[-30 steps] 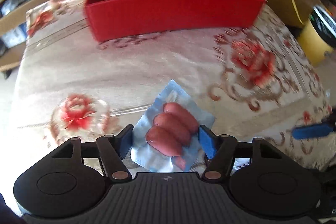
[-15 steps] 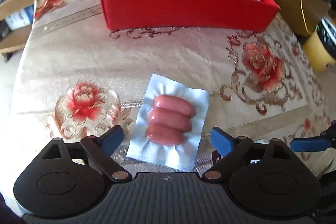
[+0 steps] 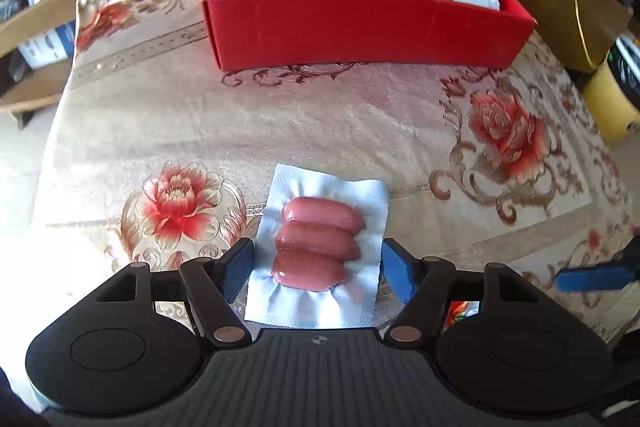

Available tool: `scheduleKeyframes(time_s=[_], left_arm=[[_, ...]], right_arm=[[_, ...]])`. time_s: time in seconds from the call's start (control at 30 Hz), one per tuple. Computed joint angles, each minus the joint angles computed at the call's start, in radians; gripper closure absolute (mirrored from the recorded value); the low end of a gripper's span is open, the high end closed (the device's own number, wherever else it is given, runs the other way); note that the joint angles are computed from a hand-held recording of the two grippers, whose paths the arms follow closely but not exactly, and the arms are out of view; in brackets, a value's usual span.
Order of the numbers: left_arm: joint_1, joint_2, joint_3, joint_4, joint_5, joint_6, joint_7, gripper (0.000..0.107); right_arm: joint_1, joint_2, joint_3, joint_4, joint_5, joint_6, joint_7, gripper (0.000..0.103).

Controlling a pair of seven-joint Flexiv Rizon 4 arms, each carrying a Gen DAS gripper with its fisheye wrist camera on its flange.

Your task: Organize snacks

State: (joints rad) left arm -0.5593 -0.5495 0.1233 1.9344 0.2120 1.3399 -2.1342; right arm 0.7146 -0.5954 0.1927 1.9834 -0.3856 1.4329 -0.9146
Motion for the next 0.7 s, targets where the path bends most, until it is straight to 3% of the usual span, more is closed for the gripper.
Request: scheduleKeyframes(time_s=[0.17,0.37,0.57,0.7], left_arm=[[0.052,0.011,-0.054,0.036,-0.054,0.038,0.038,0.032],[0.083,0.016,-0.086,0.072,-0.112,0.079,0.095,0.032],[0.096,0.015,-0.102,0.091,-0.167,0.105,0.138,0.031],[0.099,0.015,-0.107,0.098,-0.194,0.112,0.158,0.031]], right_arm=[[-0.067,-0.051,0.104,-0.086,-0.017,-0.105,-0.206,0.042],[-0.077,-0.114,0.132,-0.192,0.016,-0.192,-0.400,0.039],[-0.036,-0.111,0.093,-0.183,0.061,-0.170,-0.387,0.037],[-0.002,-0.086,0.063,-0.163,0.107,-0.179,-0.258,0.037]])
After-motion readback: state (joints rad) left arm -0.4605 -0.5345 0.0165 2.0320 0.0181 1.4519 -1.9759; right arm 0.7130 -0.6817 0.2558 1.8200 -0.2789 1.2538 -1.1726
